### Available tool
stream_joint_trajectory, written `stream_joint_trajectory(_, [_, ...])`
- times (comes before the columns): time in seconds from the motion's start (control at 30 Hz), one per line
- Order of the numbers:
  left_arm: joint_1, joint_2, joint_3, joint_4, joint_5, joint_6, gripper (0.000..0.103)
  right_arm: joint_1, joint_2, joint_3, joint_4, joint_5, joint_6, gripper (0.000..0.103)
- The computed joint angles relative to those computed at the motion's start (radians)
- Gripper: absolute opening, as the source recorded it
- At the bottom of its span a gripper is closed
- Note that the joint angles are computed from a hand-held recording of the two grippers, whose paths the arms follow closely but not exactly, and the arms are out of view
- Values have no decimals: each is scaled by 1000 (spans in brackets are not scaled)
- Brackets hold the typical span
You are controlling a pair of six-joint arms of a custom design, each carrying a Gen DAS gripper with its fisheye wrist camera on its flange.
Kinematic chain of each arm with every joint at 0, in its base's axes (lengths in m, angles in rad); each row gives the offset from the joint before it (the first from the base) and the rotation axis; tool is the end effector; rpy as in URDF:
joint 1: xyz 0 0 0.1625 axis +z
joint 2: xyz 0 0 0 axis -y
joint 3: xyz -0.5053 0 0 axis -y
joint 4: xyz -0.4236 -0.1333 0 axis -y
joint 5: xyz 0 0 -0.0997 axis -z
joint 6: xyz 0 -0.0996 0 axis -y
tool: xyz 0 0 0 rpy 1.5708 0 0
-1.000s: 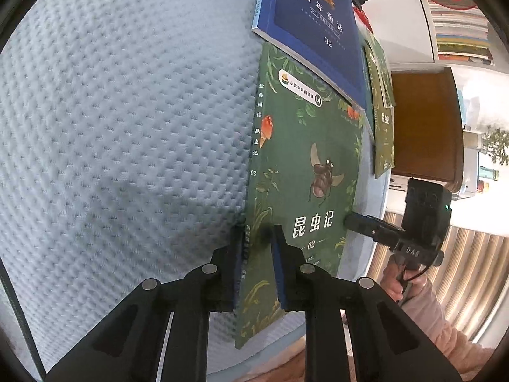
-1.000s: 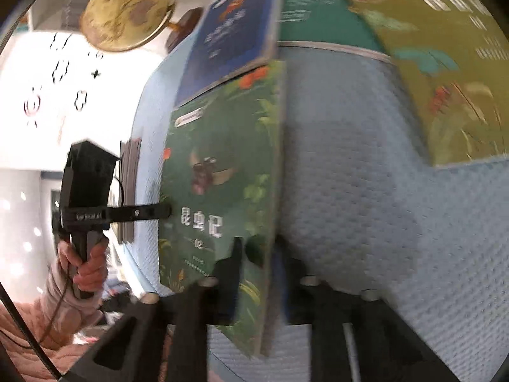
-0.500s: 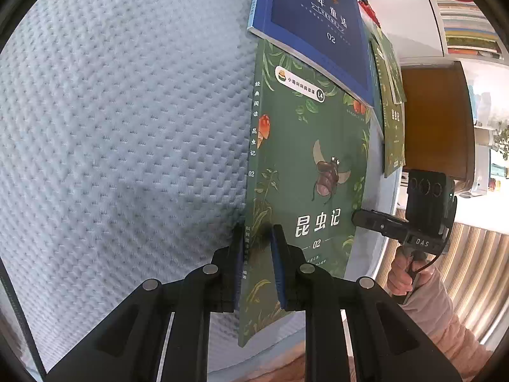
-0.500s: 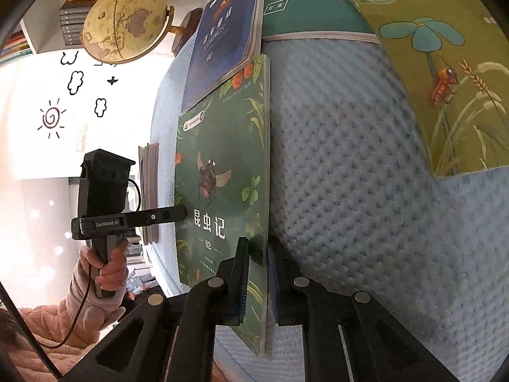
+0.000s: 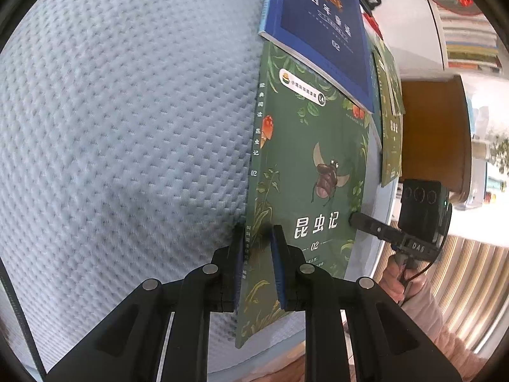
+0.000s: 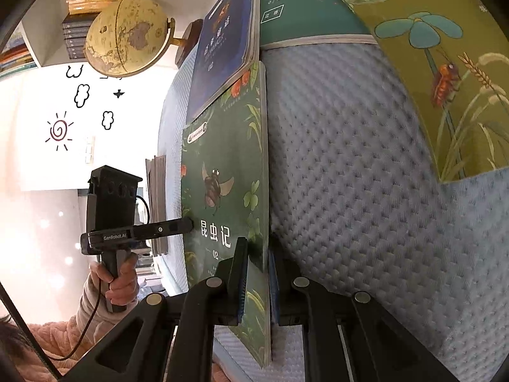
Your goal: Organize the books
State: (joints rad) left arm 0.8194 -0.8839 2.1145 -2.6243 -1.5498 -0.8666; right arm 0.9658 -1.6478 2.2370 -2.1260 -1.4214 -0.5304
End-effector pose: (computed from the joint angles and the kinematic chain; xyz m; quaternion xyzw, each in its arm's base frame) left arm -0.2713 -0.4888 0.0383 -0.0564 0.9944 0.0535 0.0712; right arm -0.1111 -0.4211 0.3291 0.0384 0.9963 -0.0258 0.0720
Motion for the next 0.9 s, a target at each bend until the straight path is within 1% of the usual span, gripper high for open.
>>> stream_joint_trajectory(0.07, [8, -5, 17, -38, -13, -64, 18, 15, -8, 12, -28, -17, 2, 9])
stream_joint_trajectory(0.13, [1, -9, 25, -55, -2, -108, 17, 36, -18, 24, -56, -42, 7, 11])
stream_joint_trajectory(0.23, [-51, -5, -14, 56, 73, -76, 17, 49, -33, 38, -75, -48, 28, 12])
stream_joint_trajectory(0.27, [-78, 0, -43, 132, 112, -53, 17, 52, -39, 42, -76, -45, 28, 12])
stream_joint_trajectory(0.33, [-108, 10, -79, 215, 152, -18, 17, 68, -55, 50, -79, -48, 26, 12])
stream_joint_trajectory(0.37, [-116, 12, -88, 230, 161, -10, 17, 77, -64, 54, -79, -46, 24, 12])
stream_joint_trajectory(0.47, [-126, 8, -95, 221, 154, 11, 17, 101, -84, 65, -94, -60, 30, 12])
stream_joint_trajectory(0.57, [-128, 7, -101, 232, 155, 25, 17, 104, -99, 77, -111, -61, 43, 12])
stream_joint_trajectory(0.73, [-132, 2, -100, 211, 142, 34, 17, 117, -133, 93, -132, -64, 36, 12])
stream_joint_trajectory(0.9, [-130, -18, -91, 195, 124, 48, 17, 127, -168, 98, -131, -40, 33, 12])
